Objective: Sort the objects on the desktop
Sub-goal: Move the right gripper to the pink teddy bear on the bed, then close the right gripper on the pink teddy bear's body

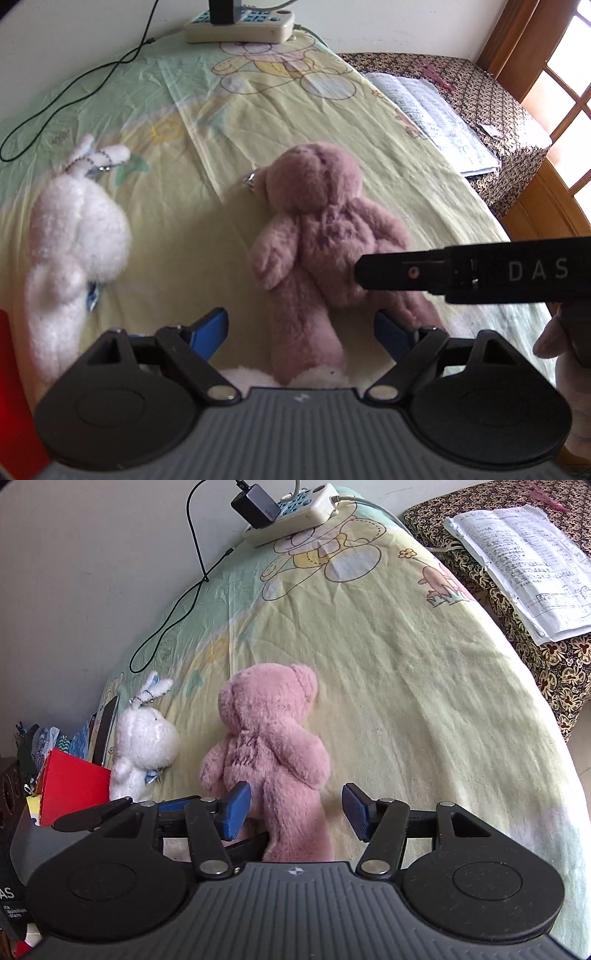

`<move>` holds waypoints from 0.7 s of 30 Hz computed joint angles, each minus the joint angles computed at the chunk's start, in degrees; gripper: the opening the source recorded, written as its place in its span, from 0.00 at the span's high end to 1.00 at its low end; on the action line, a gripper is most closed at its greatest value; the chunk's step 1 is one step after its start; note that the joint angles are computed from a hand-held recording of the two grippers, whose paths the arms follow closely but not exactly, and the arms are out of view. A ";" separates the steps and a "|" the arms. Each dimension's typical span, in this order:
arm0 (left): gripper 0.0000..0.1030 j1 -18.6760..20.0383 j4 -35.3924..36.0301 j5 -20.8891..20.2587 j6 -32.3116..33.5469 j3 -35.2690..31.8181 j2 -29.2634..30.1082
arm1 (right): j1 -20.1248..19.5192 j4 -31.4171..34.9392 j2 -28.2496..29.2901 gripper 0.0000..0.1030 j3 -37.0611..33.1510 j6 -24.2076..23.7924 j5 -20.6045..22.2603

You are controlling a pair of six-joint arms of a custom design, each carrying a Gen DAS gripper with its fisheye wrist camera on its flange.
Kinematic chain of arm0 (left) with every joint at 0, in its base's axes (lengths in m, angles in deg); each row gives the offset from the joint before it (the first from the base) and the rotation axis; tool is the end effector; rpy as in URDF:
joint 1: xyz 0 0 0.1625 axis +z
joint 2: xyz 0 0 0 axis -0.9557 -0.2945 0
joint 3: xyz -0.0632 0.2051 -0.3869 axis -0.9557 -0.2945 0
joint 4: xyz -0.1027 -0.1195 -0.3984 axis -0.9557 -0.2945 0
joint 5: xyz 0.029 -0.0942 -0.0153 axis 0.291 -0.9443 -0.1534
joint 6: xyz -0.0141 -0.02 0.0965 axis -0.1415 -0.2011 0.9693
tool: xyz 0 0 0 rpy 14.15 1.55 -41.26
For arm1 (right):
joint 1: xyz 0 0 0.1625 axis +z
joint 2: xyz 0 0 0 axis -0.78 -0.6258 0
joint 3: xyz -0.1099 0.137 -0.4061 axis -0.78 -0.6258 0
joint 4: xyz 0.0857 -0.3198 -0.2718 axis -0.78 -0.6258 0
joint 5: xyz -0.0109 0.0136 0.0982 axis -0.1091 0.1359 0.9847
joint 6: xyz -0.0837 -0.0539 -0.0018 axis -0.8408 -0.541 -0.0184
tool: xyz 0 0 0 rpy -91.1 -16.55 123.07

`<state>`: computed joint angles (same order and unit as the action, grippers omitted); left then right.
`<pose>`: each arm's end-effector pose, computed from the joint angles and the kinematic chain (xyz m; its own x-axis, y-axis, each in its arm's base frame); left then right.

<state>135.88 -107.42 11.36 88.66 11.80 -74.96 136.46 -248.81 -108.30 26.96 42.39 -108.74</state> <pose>-0.2309 -0.8314 -0.0784 -0.4707 0.8207 -0.3239 0.8115 0.5468 0.2063 0.0337 -0.6921 0.1348 -0.8295 0.5563 0.0493 0.2913 0.5062 -0.8117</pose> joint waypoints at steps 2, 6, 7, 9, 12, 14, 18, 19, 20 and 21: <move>0.15 -0.04 0.59 0.53 0.15 -1.03 0.93 | -0.19 -0.39 0.10 0.43 -0.04 -0.12 0.79; 0.23 -0.26 -0.68 1.06 1.91 -0.63 1.20 | -1.12 0.12 -0.82 0.58 0.81 0.67 4.65; 0.28 -0.34 -0.62 0.83 2.16 -0.40 1.04 | -1.18 0.12 -1.01 0.59 1.03 0.73 4.83; 0.37 -0.48 -0.29 0.18 2.27 0.16 0.65 | -1.03 -0.28 -1.31 0.68 1.53 0.45 4.70; 0.43 -0.73 1.03 -0.84 1.48 0.30 0.50 | -0.73 -0.48 -2.10 0.73 2.52 -0.24 3.60; 0.44 -1.04 1.45 -1.41 1.22 0.81 0.40 | -0.60 -0.31 -2.67 0.73 3.23 -0.06 2.55; 0.45 -1.70 2.38 -3.64 1.06 3.44 -1.08 | 0.30 -1.60 -3.75 0.73 5.16 -1.33 -0.82; 0.45 -1.88 2.72 -4.29 1.37 4.41 -1.63 | 0.44 -1.58 -4.35 0.73 5.98 -1.73 -1.40; 0.45 -2.04 2.77 -4.78 1.66 5.55 -2.22 | 0.49 -1.38 -5.09 0.73 6.98 -1.79 -1.66; 0.45 -2.18 3.15 -5.36 1.82 6.63 -2.84 | 0.54 -1.32 -5.73 0.73 8.07 -1.68 -1.89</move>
<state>133.70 -104.27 6.00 90.48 18.43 -77.80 137.00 -250.14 -114.03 35.03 40.71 -110.64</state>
